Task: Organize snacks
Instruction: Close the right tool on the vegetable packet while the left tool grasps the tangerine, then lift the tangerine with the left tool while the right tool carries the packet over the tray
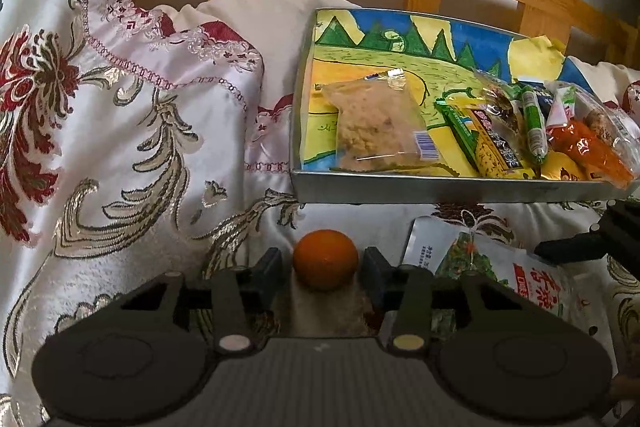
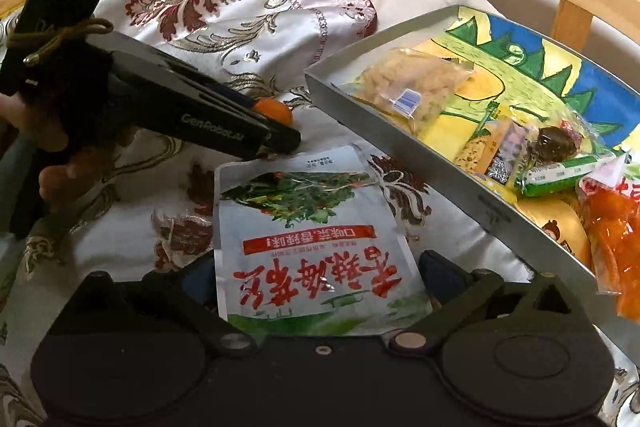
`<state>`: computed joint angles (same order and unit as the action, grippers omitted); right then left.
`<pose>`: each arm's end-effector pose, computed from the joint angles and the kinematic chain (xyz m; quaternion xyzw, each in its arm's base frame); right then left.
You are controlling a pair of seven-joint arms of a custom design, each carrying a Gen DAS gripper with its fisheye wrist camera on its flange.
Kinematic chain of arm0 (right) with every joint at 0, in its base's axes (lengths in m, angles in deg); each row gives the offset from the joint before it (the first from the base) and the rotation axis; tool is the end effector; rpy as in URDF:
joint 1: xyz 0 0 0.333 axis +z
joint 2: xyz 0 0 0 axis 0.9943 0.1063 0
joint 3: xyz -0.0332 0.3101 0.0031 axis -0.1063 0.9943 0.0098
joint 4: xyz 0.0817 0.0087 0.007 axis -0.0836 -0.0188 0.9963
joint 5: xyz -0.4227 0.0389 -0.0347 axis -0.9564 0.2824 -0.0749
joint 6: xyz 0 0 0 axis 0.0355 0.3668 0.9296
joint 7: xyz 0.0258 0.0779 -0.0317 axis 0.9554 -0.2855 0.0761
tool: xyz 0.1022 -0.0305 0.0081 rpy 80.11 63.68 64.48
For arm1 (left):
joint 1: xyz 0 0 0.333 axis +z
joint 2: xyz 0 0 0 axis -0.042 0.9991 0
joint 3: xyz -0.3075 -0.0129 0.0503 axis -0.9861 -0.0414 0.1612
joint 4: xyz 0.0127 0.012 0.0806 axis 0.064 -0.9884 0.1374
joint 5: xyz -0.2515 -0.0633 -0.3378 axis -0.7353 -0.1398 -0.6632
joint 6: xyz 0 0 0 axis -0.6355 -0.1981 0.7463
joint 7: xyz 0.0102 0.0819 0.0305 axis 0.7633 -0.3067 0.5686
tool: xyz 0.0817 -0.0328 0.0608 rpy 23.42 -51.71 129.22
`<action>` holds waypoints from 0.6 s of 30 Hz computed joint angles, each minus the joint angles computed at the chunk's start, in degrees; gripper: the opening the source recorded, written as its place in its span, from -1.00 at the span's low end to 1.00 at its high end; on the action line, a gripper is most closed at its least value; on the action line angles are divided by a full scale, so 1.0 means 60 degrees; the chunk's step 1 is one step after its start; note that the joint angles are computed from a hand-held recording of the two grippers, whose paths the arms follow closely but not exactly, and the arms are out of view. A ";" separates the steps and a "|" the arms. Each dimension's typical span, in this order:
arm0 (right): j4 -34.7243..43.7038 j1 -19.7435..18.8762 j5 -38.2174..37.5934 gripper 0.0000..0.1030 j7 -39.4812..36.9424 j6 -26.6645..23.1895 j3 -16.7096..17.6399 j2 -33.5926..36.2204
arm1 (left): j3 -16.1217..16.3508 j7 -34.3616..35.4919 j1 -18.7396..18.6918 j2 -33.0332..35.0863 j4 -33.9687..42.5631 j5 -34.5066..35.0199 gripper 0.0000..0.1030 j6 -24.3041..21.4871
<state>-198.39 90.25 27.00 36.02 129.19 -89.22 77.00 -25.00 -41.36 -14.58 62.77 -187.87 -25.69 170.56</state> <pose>0.5300 0.0413 0.4492 -0.9135 0.1655 -0.0954 0.3591 0.4442 -0.2605 0.4593 -0.7471 0.5336 -0.2468 0.3102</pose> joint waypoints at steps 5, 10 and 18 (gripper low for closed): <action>-0.0259 0.0055 0.0196 0.91 -0.0325 0.0199 -0.0028 -0.0232 | -0.0045 0.0018 -0.0037 0.0038 0.0083 -0.0059 -0.30 -0.0198; -0.0586 0.0080 0.0284 0.88 -0.0496 0.0475 -0.0064 -0.0573 | -0.0049 -0.0151 -0.0105 -0.0001 0.0170 -0.0317 -0.30 -0.0429; -0.1454 0.0312 0.1036 0.88 -0.2118 0.1528 -0.0328 -0.1504 | -0.0195 -0.0666 -0.0165 -0.0088 0.0401 -0.0144 -0.30 -0.0717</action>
<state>-207.11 92.13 33.22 23.32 138.36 -91.18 67.98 -26.16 -45.36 -15.57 62.24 -185.46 -26.56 166.26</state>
